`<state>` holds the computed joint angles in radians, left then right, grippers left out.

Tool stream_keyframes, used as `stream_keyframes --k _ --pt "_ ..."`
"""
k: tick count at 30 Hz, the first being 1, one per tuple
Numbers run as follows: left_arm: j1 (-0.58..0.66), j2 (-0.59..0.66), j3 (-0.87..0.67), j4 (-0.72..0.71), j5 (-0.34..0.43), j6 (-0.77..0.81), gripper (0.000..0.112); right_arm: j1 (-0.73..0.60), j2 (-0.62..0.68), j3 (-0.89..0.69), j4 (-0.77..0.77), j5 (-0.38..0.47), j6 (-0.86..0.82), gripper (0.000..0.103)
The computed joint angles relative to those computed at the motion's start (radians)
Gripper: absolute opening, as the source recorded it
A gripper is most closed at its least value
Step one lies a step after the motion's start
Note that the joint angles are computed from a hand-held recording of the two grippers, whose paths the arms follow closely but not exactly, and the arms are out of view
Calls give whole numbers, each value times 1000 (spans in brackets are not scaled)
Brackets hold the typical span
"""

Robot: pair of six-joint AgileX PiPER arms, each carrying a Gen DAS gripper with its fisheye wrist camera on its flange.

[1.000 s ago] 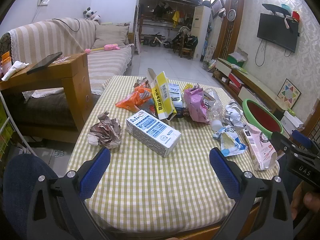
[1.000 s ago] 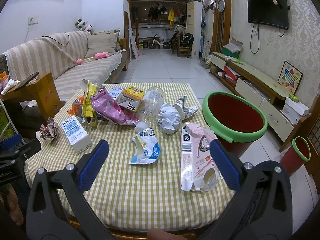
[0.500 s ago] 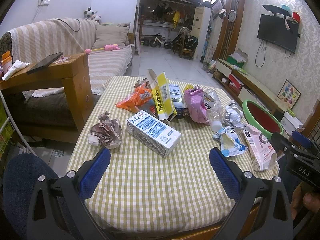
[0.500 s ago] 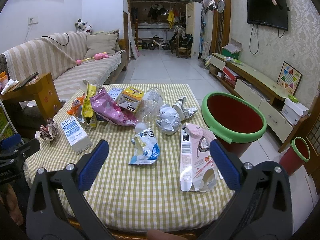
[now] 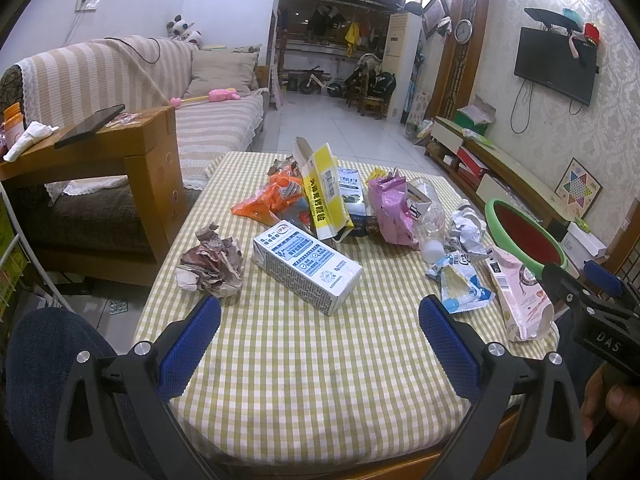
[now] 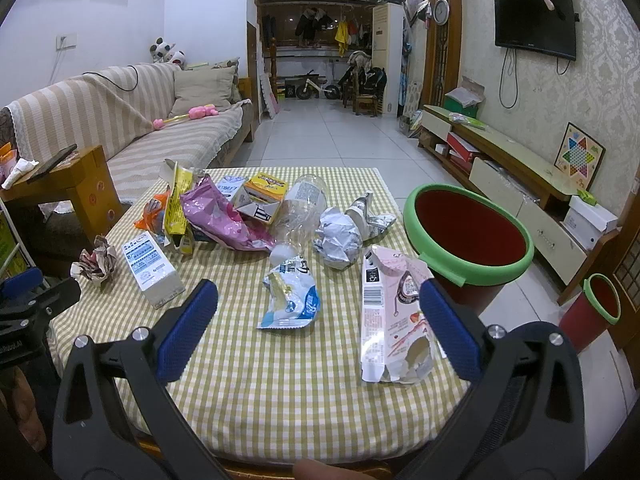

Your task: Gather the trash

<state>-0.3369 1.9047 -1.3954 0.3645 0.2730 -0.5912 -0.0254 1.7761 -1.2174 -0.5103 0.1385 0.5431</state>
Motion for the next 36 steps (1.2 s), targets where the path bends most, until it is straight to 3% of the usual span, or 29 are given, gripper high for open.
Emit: stream_keyframes --k 36 --pt "1 0 0 -15 0 14 95 6 11 -2 -34 -2 31 99"
